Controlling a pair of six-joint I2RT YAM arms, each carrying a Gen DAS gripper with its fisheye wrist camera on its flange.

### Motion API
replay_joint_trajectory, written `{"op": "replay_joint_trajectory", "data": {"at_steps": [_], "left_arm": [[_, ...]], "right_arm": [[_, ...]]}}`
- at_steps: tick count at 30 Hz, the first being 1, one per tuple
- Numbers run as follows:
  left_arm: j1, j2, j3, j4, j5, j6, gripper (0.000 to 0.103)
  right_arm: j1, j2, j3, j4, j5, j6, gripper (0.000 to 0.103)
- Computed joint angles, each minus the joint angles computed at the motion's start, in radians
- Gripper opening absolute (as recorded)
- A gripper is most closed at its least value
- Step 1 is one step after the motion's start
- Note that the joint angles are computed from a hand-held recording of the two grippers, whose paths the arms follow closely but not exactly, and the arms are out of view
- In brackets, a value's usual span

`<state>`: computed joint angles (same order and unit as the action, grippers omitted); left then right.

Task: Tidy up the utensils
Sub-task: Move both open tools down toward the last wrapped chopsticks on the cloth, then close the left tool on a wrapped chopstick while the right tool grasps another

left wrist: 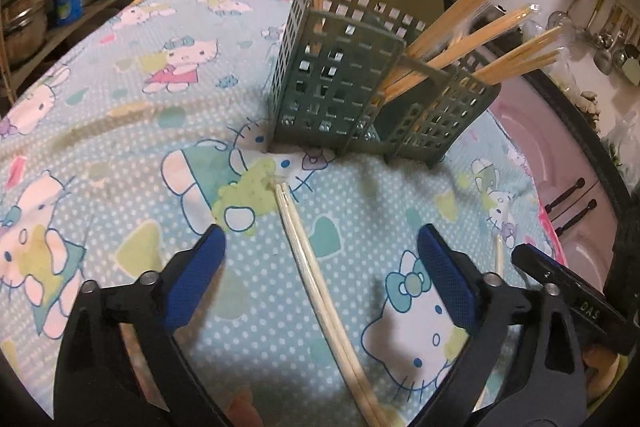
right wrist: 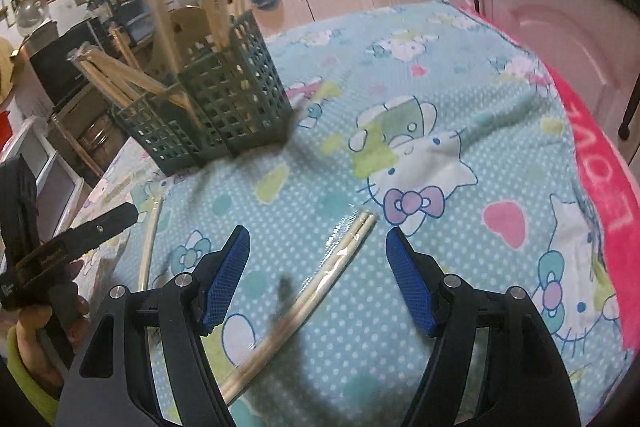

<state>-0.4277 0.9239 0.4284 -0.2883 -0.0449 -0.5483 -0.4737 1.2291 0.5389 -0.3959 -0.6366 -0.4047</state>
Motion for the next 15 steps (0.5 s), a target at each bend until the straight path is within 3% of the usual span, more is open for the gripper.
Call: {"op": "replay_joint_trajectory", "data": {"at_steps": [5,11,13,15], "left_arm": [[0.047,0.081,0.005,0.047,0.064,-0.004,0.071],[0.069,0.161,0.043,0.059,0.065,0.012,0.064],[0.075,0.206,0.072,0.058,0.057,0.023,0.061],[0.077,0.244,0.099,0.052,0.049,0.03,0.06]], "right_arm": [[0.068,0.069,0.032,0.039,0.074,0.061,0.06],[0.147,0.148,0.059,0.085,0.178,0.131,0.054],[0.169,0.159,0.065,0.1,0.209,0.146,0.047],[0.177,0.176,0.075,0.109,0.225,0.148,0.033]]}}
